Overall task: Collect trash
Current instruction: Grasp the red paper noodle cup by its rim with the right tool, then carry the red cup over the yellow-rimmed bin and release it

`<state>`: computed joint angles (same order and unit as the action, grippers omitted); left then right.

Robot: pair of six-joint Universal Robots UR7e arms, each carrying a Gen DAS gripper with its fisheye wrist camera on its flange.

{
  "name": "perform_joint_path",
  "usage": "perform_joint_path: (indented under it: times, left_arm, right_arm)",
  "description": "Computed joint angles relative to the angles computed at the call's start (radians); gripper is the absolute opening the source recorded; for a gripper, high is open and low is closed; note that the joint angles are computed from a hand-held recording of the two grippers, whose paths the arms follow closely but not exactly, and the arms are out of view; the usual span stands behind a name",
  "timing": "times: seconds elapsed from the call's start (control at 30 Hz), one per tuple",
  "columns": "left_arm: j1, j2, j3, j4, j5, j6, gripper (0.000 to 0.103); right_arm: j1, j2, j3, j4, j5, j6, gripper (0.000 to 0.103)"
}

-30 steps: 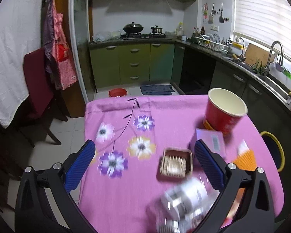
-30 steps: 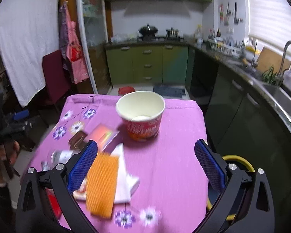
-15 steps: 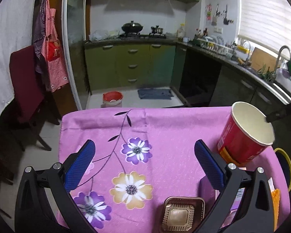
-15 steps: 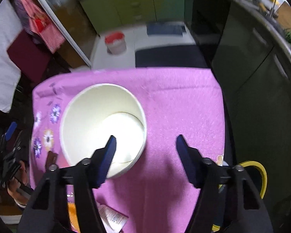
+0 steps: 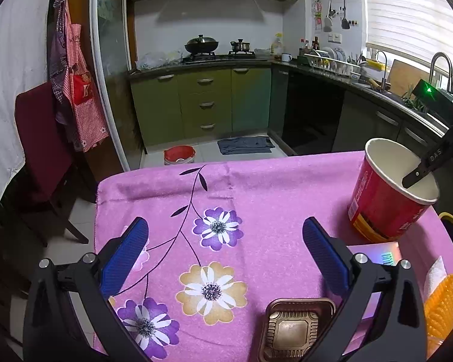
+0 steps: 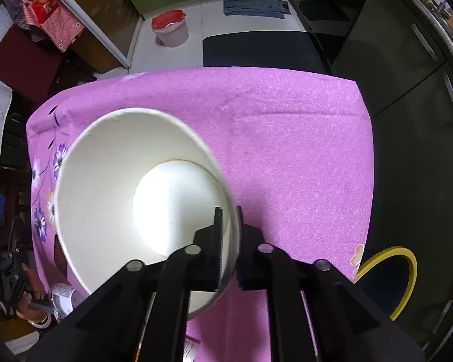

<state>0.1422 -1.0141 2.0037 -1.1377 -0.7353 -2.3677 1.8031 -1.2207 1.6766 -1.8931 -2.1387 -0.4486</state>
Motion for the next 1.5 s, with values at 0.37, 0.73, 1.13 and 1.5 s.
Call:
perform_joint_path:
  times: [0.37, 0.73, 1.13, 1.5]
  left_arm:
    - [-0.021, -0.011, -0.002, 0.027, -0.012, -0.028, 0.097]
    - [-0.019, 0.004, -0.014, -0.001, -0.01, 0.026, 0.097]
    - [-0.004, 0.01, -0.011, -0.048, -0.012, 0.074, 0.097]
    - [0.05, -0.013, -0.008, -0.316, -0.032, 0.331, 0.097]
  right_arm:
    - [-0.086, -0.145, -0.128, 0.098, 0.13, -0.026, 0.005]
    - [-0.397, -0.221, -0.231, 0.006, 0.051, -0.031, 0.005]
    - [-0.534, -0.158, -0.18, -0.075, 0.04, -0.015, 0.015]
    - [-0.525, -0.193, -0.13, -0.101, 0.075, -0.049, 0.02]
